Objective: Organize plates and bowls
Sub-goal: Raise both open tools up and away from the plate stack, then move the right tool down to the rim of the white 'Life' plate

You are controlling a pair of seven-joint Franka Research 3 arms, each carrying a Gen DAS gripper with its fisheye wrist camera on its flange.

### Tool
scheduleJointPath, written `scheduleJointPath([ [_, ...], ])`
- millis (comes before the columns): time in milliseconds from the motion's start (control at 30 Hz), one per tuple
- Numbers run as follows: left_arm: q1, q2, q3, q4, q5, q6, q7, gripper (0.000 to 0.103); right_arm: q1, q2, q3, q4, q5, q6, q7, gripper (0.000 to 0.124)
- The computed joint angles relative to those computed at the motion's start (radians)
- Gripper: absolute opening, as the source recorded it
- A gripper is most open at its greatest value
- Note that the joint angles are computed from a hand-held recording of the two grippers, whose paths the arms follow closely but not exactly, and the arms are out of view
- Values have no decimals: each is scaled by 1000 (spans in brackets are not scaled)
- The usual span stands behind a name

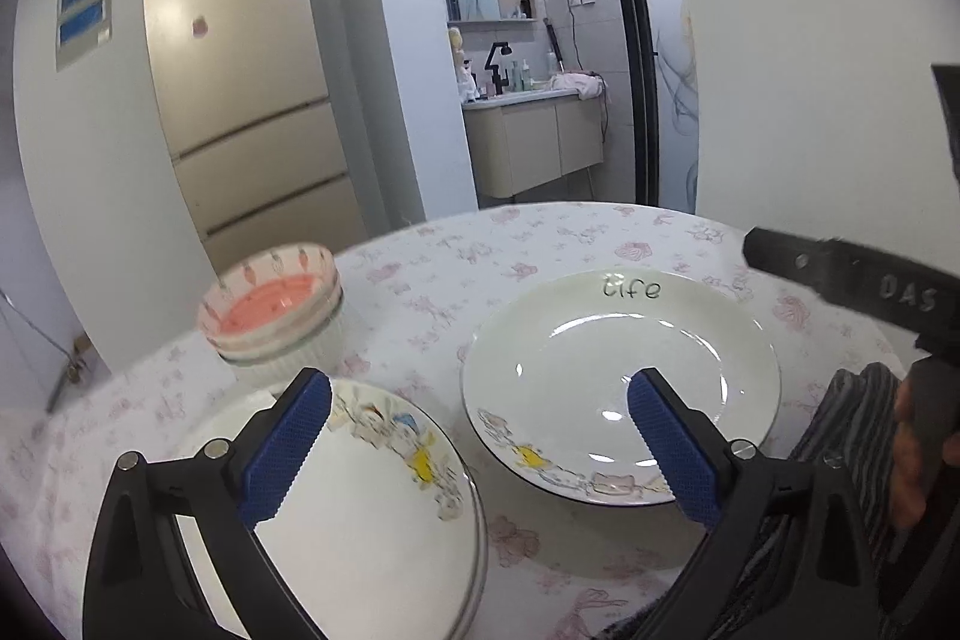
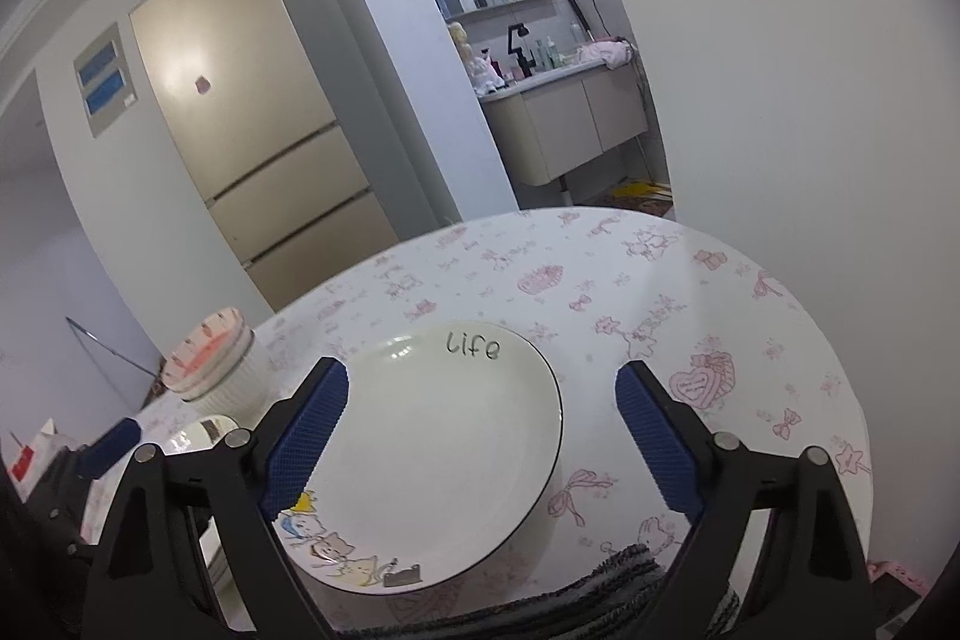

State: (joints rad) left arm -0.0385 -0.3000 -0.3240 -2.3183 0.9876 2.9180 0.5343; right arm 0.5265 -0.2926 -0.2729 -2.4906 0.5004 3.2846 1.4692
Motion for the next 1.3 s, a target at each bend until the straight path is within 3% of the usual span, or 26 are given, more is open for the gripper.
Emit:
scheduleJointPath([
  [133, -35, 13, 50, -23, -146, 10, 46, 93, -84, 21, 71, 17, 9, -50, 14, 90],
  [233, -33, 16, 53, -34, -190, 16, 65, 93, -54, 24, 41, 25, 56, -66, -15, 90],
  [333, 2, 5, 15, -37, -160, -11, 13, 91, -46, 30, 34, 36, 102, -86, -48, 89],
  [433, 7, -6, 23, -47, -155, 14, -8, 91, -31, 30, 22, 43, 158, -97, -91, 85],
  [533, -55, 3, 89, -66, -270, 53, 100, 82, -29, 39, 20, 58, 207, -120, -132, 83],
  [567, -87, 9, 117, -72, -326, 68, 159, 74, -40, 42, 31, 62, 216, -128, -140, 82],
  [600, -151, 14, 172, -81, -419, 87, 260, 66, -50, 43, 40, 65, 227, -132, -148, 79],
  [667, -220, 14, 222, -85, -534, 82, 381, 60, -54, 43, 48, 67, 264, -131, -176, 78],
  [700, -262, 14, 250, -79, -611, 57, 454, 56, -52, 41, 49, 69, 287, -129, -194, 77],
  [767, -255, 12, 232, -52, -659, -28, 455, 56, -63, 40, 63, 71, 317, -127, -218, 76],
  [800, -248, 12, 224, -45, -684, -50, 457, 55, -63, 41, 66, 73, 333, -126, -233, 75],
  [867, -295, 0, 266, -39, -834, -60, 532, 54, -55, 39, 65, 75, 369, -117, -267, 73],
  [967, -257, -15, 227, -12, -874, -101, 537, 49, -52, 37, 68, 77, 404, -109, -299, 70],
  [1033, -250, -7, 212, 38, -923, -194, 551, 44, -61, 36, 77, 77, 415, -110, -307, 67],
  [1067, -273, 15, 233, 86, -1012, -298, 566, 36, -65, 37, 81, 78, 418, -111, -310, 66],
  [1100, -291, 27, 256, 106, -1108, -348, 593, 30, -87, 38, 101, 77, 406, -114, -297, 65],
  [1167, -303, 53, 280, 139, -1259, -425, 632, 30, -199, 36, 202, 60, 314, -107, -200, 64],
  [1300, -228, 64, 199, 145, -1162, -436, 543, 30, -307, 22, 308, 30, 177, -67, -90, 63],
])
